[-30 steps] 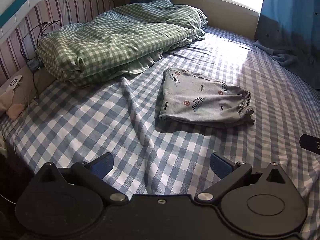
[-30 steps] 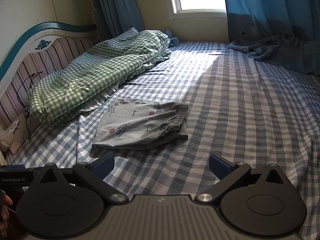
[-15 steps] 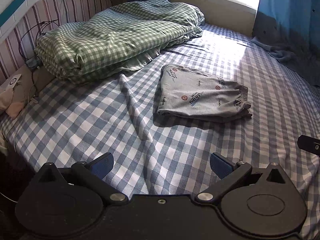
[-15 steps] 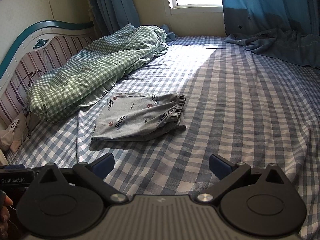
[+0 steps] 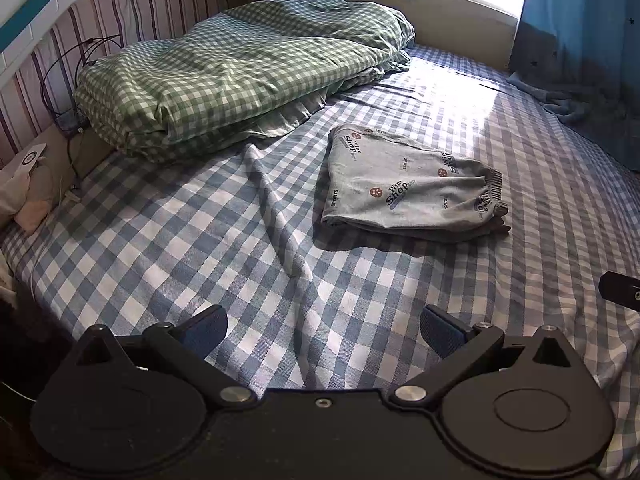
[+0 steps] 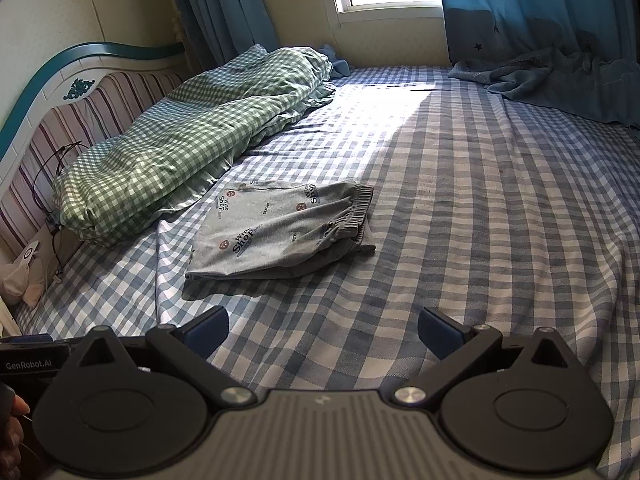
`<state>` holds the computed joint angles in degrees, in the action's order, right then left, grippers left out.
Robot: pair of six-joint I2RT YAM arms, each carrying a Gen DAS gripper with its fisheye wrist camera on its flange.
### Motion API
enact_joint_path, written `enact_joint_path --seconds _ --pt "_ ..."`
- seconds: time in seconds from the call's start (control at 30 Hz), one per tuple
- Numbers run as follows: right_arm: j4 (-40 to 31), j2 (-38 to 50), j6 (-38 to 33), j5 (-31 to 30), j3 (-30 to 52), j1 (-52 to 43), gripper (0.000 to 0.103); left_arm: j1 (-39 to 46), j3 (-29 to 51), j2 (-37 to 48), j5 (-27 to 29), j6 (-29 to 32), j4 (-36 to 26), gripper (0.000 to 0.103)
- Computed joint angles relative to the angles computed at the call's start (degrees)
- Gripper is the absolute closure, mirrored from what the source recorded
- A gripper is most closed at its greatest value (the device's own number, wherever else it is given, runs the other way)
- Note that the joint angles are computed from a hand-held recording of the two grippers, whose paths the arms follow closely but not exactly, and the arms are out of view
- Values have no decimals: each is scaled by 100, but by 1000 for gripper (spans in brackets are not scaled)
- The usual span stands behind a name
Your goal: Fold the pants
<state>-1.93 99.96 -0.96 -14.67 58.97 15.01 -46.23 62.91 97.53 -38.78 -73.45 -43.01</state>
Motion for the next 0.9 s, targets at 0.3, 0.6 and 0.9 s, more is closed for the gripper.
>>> enact_joint_path --seconds 0.3,0.6,0.9 --pt "-28 7 -18 -31 12 -33 0 6 31 20 0 -3 -15 1" --pt "-14 23 40 -18 -4 -42 0 1 47 25 3 -3 -32 1" --pt "-36 20 68 -22 36 -59 0 -34 93 50 15 -64 -93 1"
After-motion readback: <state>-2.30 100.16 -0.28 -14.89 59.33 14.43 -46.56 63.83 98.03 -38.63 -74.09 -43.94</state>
